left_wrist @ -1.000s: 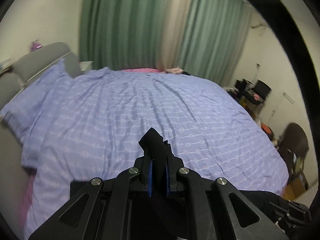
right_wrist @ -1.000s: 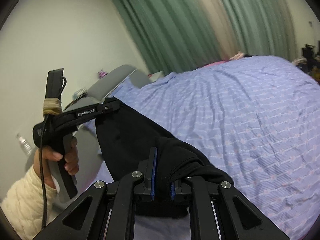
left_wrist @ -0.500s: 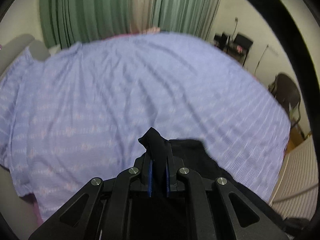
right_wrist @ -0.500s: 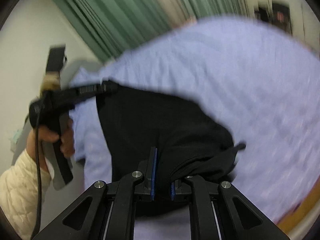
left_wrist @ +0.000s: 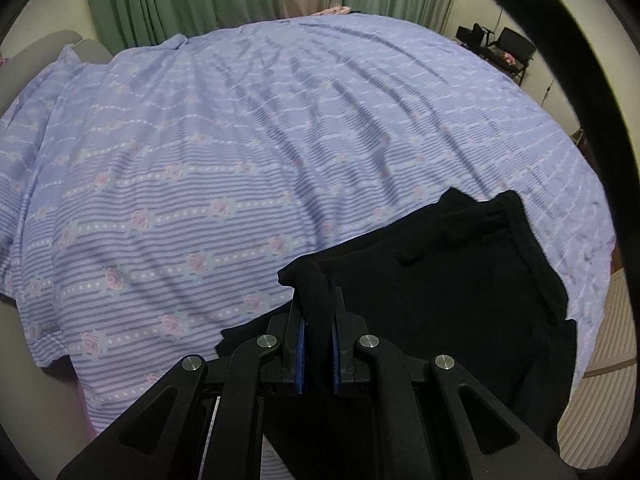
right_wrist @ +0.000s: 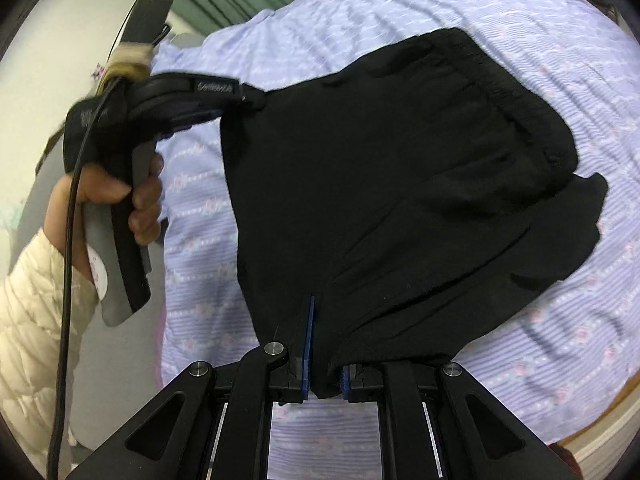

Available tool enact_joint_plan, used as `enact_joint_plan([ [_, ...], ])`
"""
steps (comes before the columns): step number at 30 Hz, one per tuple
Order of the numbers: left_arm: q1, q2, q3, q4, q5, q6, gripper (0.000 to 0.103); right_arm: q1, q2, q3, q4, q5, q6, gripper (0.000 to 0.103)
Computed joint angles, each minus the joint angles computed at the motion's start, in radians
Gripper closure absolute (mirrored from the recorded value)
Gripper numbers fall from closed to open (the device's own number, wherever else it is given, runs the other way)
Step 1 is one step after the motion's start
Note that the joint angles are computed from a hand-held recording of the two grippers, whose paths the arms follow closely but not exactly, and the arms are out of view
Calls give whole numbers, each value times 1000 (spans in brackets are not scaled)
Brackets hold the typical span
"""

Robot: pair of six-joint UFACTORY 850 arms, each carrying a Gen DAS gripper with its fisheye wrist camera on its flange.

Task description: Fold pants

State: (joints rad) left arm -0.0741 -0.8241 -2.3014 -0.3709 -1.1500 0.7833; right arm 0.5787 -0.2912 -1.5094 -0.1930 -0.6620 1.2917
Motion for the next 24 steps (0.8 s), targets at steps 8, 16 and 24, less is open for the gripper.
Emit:
enact_joint_plan([
  [8, -2, 28, 13, 155, 144, -142, 62, -11, -14, -39, 158, 8, -164, 54],
  [16, 13, 364, 413, 197, 354, -201, 42, -13, 216, 107, -167, 14, -90, 26],
  [24, -141, 747, 774, 381, 445, -566, 23, -124, 529, 281, -333, -63, -373, 15],
])
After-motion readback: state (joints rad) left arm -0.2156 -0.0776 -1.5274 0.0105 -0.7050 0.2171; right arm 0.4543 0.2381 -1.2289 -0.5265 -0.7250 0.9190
